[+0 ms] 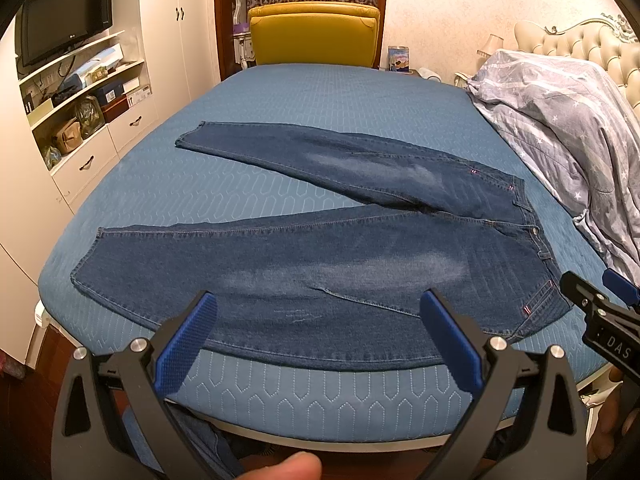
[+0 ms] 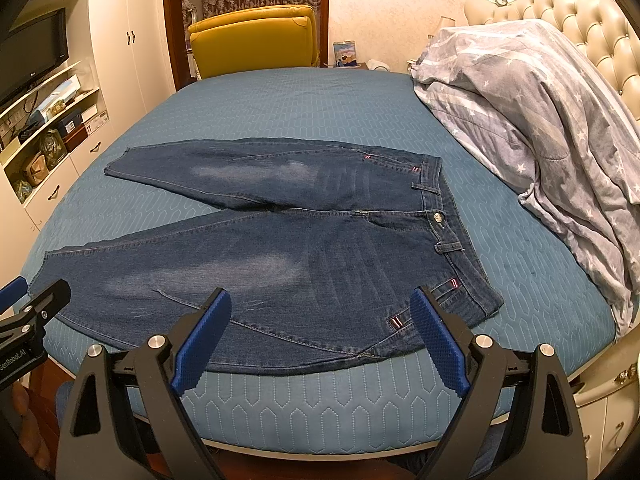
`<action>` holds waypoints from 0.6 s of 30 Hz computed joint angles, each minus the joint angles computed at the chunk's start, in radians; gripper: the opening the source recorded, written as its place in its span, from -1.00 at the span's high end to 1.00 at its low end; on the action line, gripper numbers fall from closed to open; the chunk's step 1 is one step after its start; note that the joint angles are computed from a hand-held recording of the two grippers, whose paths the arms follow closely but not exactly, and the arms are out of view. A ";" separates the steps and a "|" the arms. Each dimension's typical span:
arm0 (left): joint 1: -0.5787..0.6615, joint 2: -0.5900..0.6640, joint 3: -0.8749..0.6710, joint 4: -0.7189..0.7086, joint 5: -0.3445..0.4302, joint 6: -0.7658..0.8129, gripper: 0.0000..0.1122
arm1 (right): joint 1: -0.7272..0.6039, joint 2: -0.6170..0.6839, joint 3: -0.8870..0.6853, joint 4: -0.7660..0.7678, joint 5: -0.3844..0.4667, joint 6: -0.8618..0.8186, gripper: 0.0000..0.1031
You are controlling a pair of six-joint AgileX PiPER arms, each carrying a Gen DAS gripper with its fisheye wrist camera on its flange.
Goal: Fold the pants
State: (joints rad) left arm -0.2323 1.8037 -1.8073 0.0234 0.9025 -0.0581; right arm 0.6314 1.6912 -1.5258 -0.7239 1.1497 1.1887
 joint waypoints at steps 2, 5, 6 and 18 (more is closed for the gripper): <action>-0.001 0.001 0.000 0.003 0.000 -0.003 -0.81 | 0.008 0.007 -0.002 -0.009 0.017 0.025 -0.70; -0.006 0.011 -0.002 0.009 0.002 -0.011 -0.81 | 0.002 0.011 0.017 -0.009 -0.002 0.039 -0.70; -0.005 0.019 -0.007 0.008 0.005 -0.009 -0.81 | -0.005 0.013 0.014 0.002 -0.005 0.027 -0.70; 0.021 0.228 -0.241 -0.005 0.092 0.010 -0.81 | -0.647 0.346 -0.424 0.574 -0.125 -0.721 -0.70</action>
